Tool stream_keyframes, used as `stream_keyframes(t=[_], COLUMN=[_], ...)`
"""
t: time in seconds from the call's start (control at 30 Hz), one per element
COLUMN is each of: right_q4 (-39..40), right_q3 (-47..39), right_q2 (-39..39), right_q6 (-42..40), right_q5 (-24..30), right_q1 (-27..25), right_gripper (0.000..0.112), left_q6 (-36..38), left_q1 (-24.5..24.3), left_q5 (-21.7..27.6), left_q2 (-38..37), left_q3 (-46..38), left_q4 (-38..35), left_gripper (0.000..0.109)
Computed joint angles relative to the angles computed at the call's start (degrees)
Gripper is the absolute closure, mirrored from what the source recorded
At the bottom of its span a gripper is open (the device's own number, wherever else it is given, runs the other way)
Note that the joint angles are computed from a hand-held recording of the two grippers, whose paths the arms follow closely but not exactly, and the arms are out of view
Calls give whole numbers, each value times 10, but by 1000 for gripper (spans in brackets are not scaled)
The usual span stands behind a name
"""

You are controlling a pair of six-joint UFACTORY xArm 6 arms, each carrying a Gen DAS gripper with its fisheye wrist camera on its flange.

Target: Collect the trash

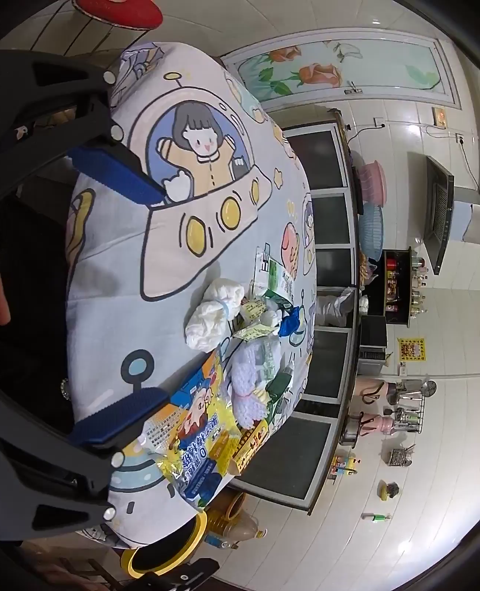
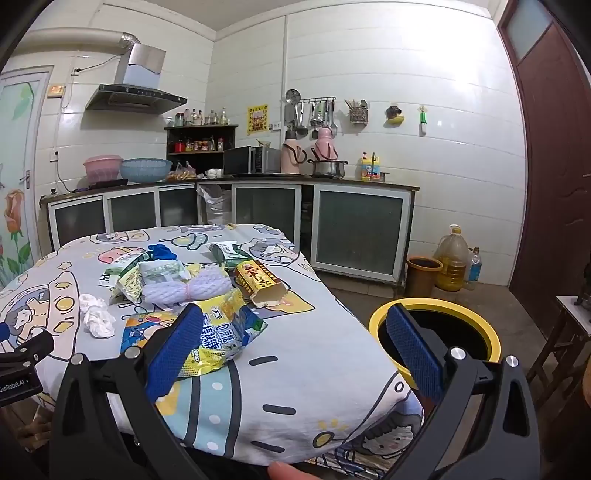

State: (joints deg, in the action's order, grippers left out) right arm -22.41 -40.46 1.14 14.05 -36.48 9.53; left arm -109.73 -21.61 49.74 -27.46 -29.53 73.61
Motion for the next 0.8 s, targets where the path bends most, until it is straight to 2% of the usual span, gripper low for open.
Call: stream_keyframes(t=[0.1, 0.13, 0.27, 0.37, 0.47, 0.6, 0.8], right_q4=[-21, 2, 52, 4, -57, -44, -36], right_q3=[-14, -6, 10, 16, -7, -4, -5], right_q2=[14, 14, 4, -11, 9, 7, 10], right_q6=[8, -20, -54, -19, 21, 11, 2], right_q5=[-9, -28, -25, -21, -21, -20, -21], right_q1=[-18, -12, 21, 4, -19, -13, -8], right_gripper=[17, 17, 17, 17, 17, 17, 17], left_q6=[-26, -58, -86, -79, -64, -58, -60], left_q1=[9, -1, -6, -33, -23, -29, -20], left_q5=[-18, -7, 12, 44, 35, 46, 33], left_q2=[-11, -28, -41, -53, -44, -38, -37], left_q3=[11, 28, 44, 47, 38, 30, 31], left_q4=[15, 31, 32, 16, 11, 7, 7], left_gripper=[12, 12, 12, 12, 12, 12, 12])
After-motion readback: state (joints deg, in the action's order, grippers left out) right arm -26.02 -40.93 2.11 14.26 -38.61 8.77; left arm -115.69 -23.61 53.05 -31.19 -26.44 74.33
